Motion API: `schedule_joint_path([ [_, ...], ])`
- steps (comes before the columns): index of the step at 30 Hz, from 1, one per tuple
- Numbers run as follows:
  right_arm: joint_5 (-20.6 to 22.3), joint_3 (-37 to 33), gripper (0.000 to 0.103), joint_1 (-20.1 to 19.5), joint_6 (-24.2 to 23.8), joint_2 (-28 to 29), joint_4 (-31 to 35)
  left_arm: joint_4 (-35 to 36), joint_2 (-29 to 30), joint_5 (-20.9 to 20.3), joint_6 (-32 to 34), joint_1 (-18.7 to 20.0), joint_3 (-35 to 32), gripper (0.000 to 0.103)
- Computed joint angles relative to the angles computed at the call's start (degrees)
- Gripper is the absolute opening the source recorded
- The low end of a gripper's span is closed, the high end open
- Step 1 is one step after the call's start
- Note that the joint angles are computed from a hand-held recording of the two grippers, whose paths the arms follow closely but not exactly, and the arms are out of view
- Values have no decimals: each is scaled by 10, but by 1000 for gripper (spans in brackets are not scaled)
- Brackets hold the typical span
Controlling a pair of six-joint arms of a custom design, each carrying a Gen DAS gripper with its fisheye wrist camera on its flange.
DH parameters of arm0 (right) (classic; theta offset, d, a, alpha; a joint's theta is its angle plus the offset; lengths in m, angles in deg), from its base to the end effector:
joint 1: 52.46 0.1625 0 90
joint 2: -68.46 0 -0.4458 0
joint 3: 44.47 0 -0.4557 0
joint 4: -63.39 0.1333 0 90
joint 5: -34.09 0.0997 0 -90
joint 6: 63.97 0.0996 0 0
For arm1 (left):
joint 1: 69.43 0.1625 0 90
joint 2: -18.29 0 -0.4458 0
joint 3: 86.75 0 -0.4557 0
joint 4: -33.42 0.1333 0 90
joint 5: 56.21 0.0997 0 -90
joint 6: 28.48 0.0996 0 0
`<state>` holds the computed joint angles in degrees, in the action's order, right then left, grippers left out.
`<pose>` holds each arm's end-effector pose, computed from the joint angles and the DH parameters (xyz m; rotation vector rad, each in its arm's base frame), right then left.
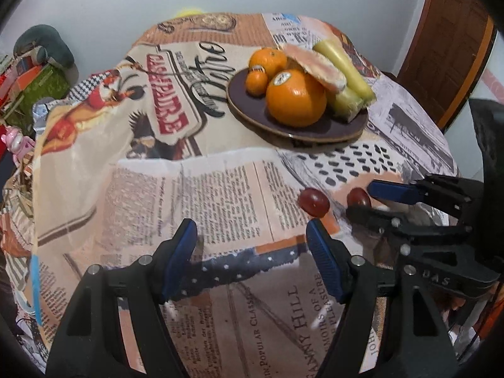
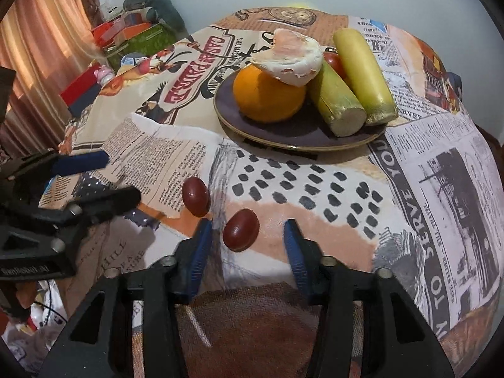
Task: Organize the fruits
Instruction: 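Grasp a dark red date from the cloth with the right gripper, then carry the date to the plate and release it beside the orange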
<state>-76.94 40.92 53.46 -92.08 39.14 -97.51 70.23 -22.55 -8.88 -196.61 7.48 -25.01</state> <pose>0.3032 -0.7072 -0.0617 0.9640 -2.5604 0.3000 0.0330 -0.7446 0.1763 0.2454 2.3232 -0.6816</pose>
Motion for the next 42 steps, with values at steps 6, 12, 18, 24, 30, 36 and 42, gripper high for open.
schedule_joint_path([
  [6,11,2,19,-2,-7,-4,9,41,25,32,-12,5,-33,71],
  [12,20,5,19,-8,5,-14,5,54,50,36,-3,2,-64,64],
  [18,16,4,19,-15,8,-22,2,73,82,41,1,4,-107,49],
  [24,16,0,19,-19,10,-25,4,74,89,55,16,3,-120,25],
  [30,20,-12,19,-19,8,-22,13,72,85,62,18,3,-116,25],
  [36,26,-31,19,-17,0,-9,2,61,81,55,21,1,-122,25],
  [42,35,-56,19,-15,-7,6,2,43,78,57,33,-1,-141,25],
])
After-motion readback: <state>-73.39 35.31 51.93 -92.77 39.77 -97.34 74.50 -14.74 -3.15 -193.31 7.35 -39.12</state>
